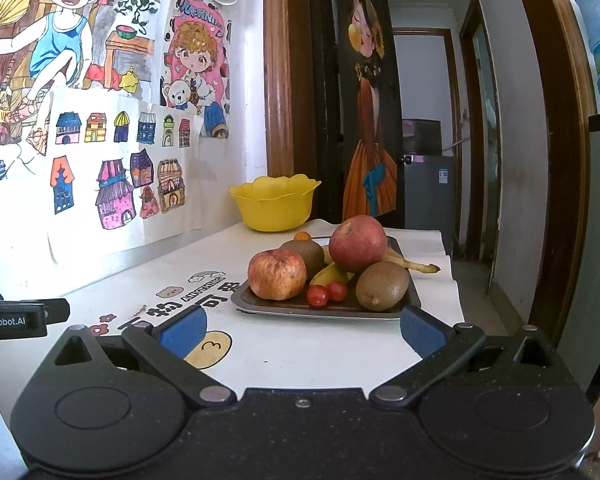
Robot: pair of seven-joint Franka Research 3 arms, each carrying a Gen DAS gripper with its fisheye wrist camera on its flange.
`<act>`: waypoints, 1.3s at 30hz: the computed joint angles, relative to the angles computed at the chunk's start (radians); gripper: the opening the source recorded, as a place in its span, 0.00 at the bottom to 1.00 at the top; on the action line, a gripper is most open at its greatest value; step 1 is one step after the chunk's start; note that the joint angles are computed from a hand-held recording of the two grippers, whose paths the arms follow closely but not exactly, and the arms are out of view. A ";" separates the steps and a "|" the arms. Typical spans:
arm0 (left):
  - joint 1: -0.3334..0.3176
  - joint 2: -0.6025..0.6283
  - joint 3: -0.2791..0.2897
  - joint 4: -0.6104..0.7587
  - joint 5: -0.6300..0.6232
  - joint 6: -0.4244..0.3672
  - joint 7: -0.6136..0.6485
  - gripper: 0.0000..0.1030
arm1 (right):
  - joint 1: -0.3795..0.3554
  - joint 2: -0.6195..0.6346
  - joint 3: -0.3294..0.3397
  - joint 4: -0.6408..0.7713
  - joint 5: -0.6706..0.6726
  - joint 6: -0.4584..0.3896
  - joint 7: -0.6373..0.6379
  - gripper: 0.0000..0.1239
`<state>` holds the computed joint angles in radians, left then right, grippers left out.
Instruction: Organize fruits
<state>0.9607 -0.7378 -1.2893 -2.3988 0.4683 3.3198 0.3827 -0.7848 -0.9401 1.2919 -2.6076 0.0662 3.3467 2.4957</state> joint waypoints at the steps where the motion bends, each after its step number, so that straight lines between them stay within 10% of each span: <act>1: 0.000 0.000 0.001 0.000 0.000 0.001 0.001 1.00 | -0.001 0.000 0.000 0.001 -0.001 0.000 0.000 0.83; 39: -0.010 0.015 -0.001 0.002 -0.003 0.003 0.016 1.00 | 0.000 0.007 0.001 -0.002 -0.006 0.001 0.000 0.83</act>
<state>0.9503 -0.7230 -1.2901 -2.3973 0.4656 3.3225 0.3986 -0.7843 -0.9331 1.2928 -2.6094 0.0601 3.3476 2.4959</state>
